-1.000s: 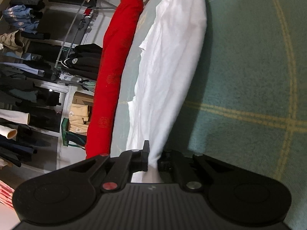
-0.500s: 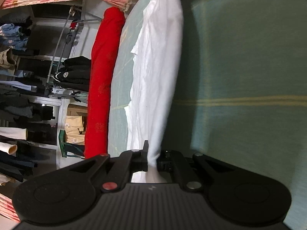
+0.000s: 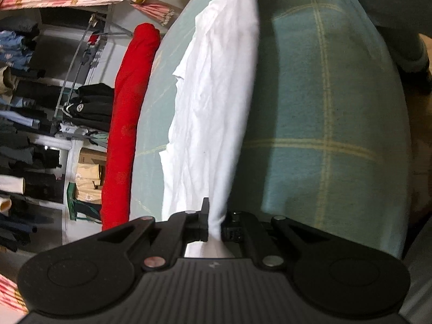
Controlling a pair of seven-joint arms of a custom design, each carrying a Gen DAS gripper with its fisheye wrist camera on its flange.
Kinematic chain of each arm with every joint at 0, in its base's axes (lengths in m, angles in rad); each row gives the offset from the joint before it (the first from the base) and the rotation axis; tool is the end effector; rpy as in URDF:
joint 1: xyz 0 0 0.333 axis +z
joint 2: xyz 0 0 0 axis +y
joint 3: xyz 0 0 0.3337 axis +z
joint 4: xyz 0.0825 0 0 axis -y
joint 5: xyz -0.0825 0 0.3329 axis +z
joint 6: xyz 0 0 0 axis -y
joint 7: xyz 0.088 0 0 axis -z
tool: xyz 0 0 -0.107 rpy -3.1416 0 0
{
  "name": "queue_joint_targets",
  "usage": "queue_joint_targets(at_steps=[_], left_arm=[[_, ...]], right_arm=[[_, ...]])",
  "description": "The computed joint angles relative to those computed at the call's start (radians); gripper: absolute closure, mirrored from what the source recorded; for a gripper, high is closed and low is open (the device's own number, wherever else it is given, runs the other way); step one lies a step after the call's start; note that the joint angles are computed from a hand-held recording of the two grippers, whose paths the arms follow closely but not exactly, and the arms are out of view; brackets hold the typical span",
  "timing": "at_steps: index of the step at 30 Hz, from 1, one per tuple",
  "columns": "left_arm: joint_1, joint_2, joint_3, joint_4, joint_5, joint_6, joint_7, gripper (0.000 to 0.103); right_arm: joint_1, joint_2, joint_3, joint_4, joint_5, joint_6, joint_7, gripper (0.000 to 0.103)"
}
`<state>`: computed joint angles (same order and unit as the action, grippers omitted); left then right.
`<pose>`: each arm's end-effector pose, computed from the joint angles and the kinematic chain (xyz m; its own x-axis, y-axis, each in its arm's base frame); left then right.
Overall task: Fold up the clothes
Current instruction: 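Fold the held edge over the shirt and open both grippers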
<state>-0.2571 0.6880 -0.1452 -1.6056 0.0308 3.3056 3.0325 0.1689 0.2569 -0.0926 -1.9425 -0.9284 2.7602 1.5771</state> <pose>0.6696 -0.2561 0.4016 -0.5455 0.0438 -0.8369 0.3217 0.9331 -0.1608 0.5990 0.0840 0.4482 0.5113 -0.5496 0.6606 -0.5698 -0.7923 -0.2182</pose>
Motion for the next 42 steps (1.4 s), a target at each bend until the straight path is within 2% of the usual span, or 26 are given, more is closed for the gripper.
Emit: queue_joint_targets(at_steps=[5, 8, 11, 13, 16, 18, 21, 22, 24, 26, 29, 31, 33, 34, 37, 38, 41, 42], left_arm=[[0.029, -0.027, -0.033, -0.049, 0.0, 0.001, -0.009, 0.103], [0.039, -0.041, -0.041, -0.07, 0.001, -0.008, -0.012, 0.102], [0.029, -0.058, -0.027, -0.091, -0.009, -0.021, -0.025, 0.091], [0.045, -0.082, -0.043, -0.113, -0.014, -0.049, -0.034, 0.091], [0.131, -0.139, -0.131, -0.151, -0.038, -0.138, -0.041, 0.088], [0.187, -0.168, -0.186, -0.132, -0.096, -0.255, -0.063, 0.087], [0.205, -0.177, -0.192, -0.065, -0.187, -0.369, -0.105, 0.086], [0.208, -0.173, -0.195, -0.035, -0.217, -0.399, -0.117, 0.082], [0.206, -0.146, -0.192, 0.05, -0.276, -0.462, -0.155, 0.075], [0.189, -0.118, -0.174, 0.136, -0.313, -0.54, -0.213, 0.075], [0.216, -0.086, -0.216, 0.227, -0.388, -0.64, -0.177, 0.074], [0.214, -0.072, -0.212, 0.269, -0.428, -0.677, -0.189, 0.074], [0.214, -0.05, -0.213, 0.306, -0.437, -0.692, -0.23, 0.069], [0.195, -0.058, -0.182, 0.285, -0.457, -0.682, -0.232, 0.064], [0.134, -0.023, -0.087, 0.29, -0.383, -0.653, -0.352, 0.067], [0.129, -0.008, -0.069, 0.302, -0.365, -0.676, -0.397, 0.066], [0.146, 0.004, -0.052, 0.285, -0.344, -0.711, -0.487, 0.066], [0.169, -0.005, -0.071, 0.261, -0.362, -0.704, -0.493, 0.066]], right_arm=[[-0.003, 0.003, 0.01, -0.006, 0.052, -0.013, -0.008, 0.097], [-0.023, 0.004, 0.03, 0.01, 0.146, -0.032, -0.075, 0.095], [-0.038, 0.006, 0.042, 0.015, 0.233, -0.038, -0.123, 0.084], [-0.048, -0.007, 0.056, -0.003, 0.301, -0.049, -0.16, 0.077], [-0.059, -0.049, 0.066, -0.054, 0.374, -0.051, -0.196, 0.056], [-0.077, -0.086, 0.082, -0.09, 0.462, -0.052, -0.245, 0.035], [-0.081, -0.154, 0.089, -0.157, 0.548, -0.038, -0.27, 0.03], [-0.083, -0.167, 0.089, -0.165, 0.577, -0.028, -0.284, 0.029], [-0.085, -0.18, 0.088, -0.17, 0.624, 0.002, -0.294, 0.021], [-0.09, -0.181, 0.091, -0.161, 0.702, 0.036, -0.313, 0.015], [-0.103, -0.179, 0.114, -0.145, 0.894, 0.077, -0.411, 0.013], [-0.098, -0.158, 0.111, -0.13, 0.92, 0.11, -0.398, 0.011], [-0.096, -0.128, 0.11, -0.115, 0.928, 0.142, -0.366, 0.011], [-0.097, -0.111, 0.111, -0.107, 0.933, 0.158, -0.346, 0.01], [-0.109, -0.054, 0.123, -0.091, 0.956, 0.2, -0.275, 0.01], [-0.128, -0.046, 0.146, -0.098, 0.99, 0.212, -0.274, 0.01], [-0.121, -0.023, 0.136, -0.126, 0.98, 0.255, -0.184, 0.006], [-0.11, -0.02, 0.122, -0.139, 0.96, 0.265, -0.142, 0.002]])
